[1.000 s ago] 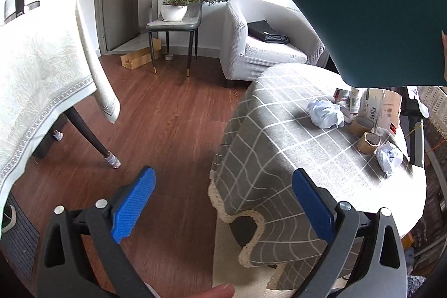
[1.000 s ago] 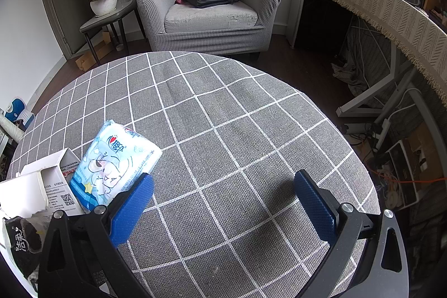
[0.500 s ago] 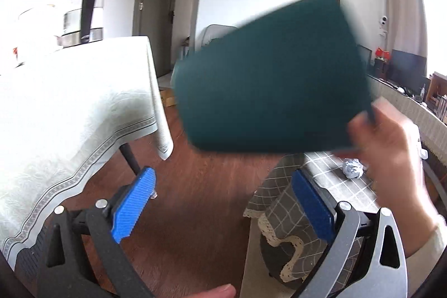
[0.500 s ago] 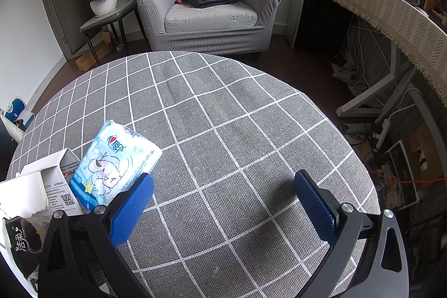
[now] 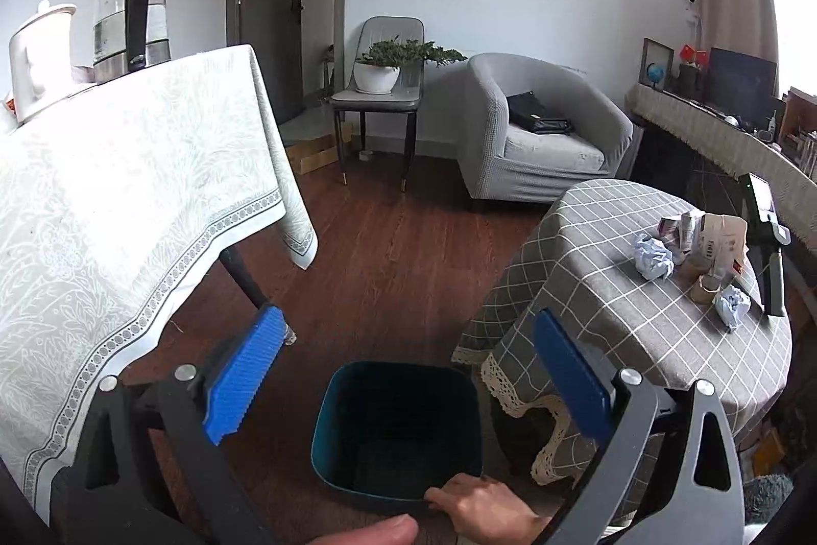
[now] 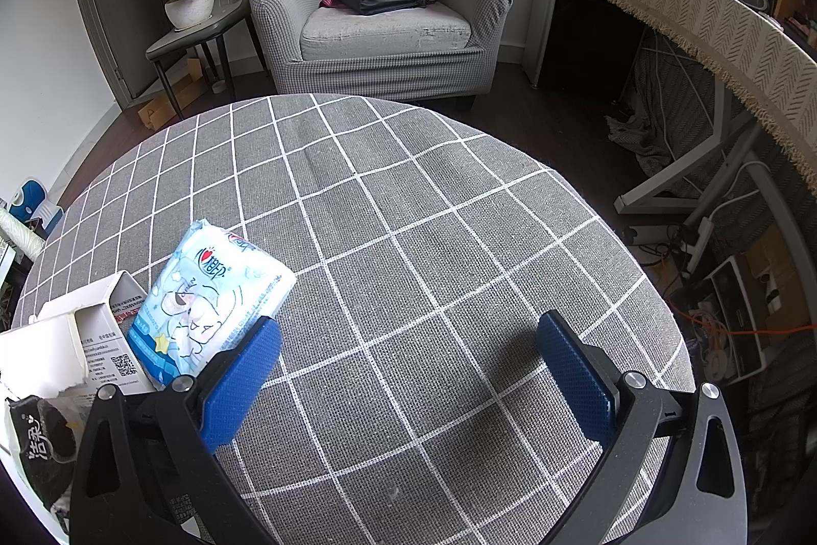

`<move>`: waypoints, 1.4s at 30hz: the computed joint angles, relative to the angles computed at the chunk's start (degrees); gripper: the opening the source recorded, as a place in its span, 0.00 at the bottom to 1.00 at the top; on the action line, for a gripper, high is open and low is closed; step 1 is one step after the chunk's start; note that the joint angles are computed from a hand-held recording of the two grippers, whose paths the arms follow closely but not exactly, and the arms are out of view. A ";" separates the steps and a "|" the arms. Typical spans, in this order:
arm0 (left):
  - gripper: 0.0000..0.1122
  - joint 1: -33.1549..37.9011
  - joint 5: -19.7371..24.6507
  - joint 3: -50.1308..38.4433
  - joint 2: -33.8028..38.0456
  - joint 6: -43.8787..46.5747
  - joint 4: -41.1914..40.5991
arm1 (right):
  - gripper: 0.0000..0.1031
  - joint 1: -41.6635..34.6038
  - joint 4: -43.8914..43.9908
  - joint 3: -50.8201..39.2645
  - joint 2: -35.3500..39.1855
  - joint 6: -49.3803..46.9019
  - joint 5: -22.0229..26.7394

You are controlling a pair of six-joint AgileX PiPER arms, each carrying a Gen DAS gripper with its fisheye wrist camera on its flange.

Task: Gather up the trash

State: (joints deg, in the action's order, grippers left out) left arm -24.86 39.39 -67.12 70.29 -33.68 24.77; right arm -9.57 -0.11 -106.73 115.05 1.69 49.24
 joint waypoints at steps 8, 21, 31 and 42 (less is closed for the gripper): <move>0.89 -5.12 -0.89 -4.43 5.08 -4.25 4.04 | 0.98 -0.01 0.01 0.06 -0.07 0.03 0.02; 0.89 -16.00 -0.68 -16.05 19.99 -20.43 15.79 | 0.98 0.00 0.01 0.02 -0.05 0.07 0.04; 0.89 -20.86 5.62 -22.41 27.67 -25.45 22.53 | 0.98 0.00 0.02 0.05 -0.07 0.10 0.03; 0.89 -21.23 6.85 -22.66 28.15 -24.43 21.72 | 0.97 -2.97 6.71 22.97 -19.64 -6.63 -14.48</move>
State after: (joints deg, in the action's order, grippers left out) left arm -46.09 46.24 -89.78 98.44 -58.11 46.48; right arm -12.54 6.59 -83.76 95.41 -4.93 34.76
